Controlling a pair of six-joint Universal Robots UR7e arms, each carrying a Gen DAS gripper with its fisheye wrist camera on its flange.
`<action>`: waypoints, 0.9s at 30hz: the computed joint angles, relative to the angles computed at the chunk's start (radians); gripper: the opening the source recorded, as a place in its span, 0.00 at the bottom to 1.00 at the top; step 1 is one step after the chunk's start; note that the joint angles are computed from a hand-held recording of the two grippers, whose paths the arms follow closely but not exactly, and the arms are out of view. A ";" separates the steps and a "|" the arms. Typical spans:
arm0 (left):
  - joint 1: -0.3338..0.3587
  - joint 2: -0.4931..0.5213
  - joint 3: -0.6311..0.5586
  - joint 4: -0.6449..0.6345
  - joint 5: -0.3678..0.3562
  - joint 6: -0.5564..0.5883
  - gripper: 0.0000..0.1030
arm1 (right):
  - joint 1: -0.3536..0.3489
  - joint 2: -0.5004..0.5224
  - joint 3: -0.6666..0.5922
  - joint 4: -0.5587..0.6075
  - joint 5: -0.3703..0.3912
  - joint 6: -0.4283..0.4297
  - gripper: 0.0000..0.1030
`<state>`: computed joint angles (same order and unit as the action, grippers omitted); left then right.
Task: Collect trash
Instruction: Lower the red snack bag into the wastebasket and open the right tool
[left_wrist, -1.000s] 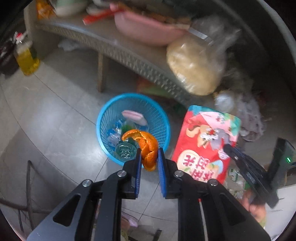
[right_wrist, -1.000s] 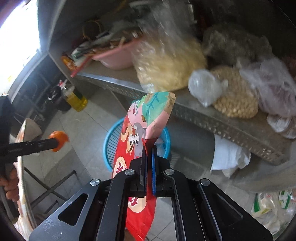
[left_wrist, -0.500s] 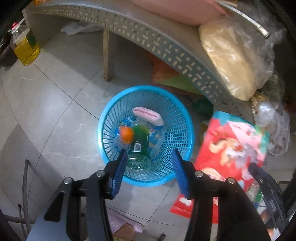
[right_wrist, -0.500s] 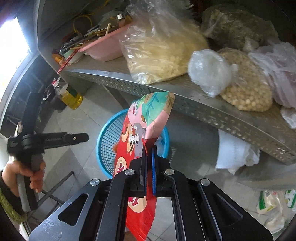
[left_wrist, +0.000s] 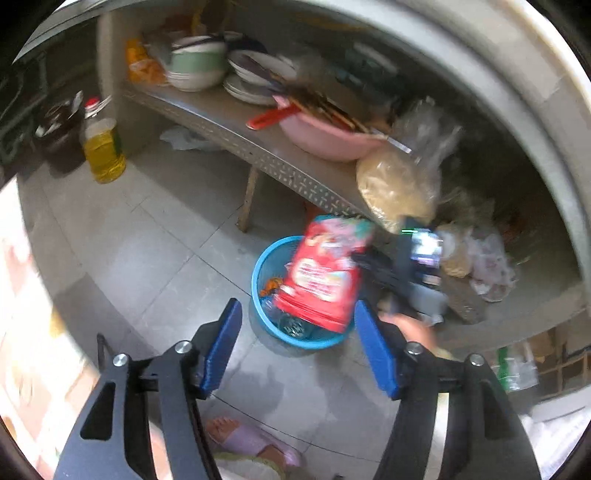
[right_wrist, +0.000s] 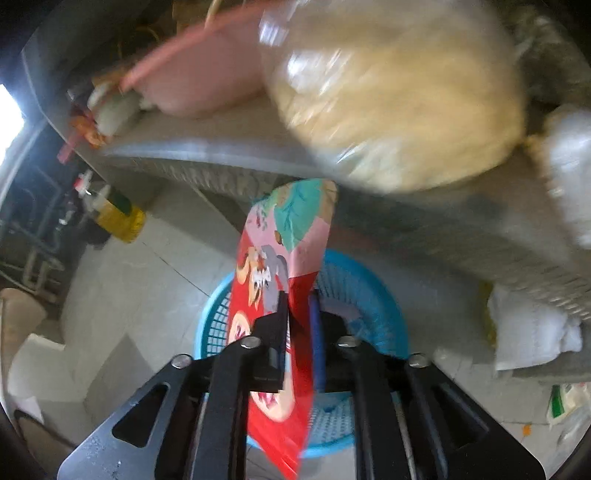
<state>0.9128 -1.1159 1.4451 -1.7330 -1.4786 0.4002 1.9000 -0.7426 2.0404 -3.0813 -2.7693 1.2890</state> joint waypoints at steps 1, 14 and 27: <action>0.011 -0.022 -0.002 0.015 -0.010 -0.004 0.62 | -0.023 0.023 -0.017 -0.053 0.058 -0.064 0.22; 0.117 -0.195 0.002 -0.021 -0.023 -0.023 0.63 | -0.020 0.024 0.025 -0.098 0.138 -0.133 0.25; 0.172 -0.219 -0.024 -0.038 0.003 -0.053 0.63 | -0.029 0.131 -0.216 0.182 0.085 -0.226 0.00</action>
<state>1.0849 -1.3350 1.4215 -1.7705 -1.4755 0.3469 1.8715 -0.6119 1.8249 -2.8993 -2.6840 1.0633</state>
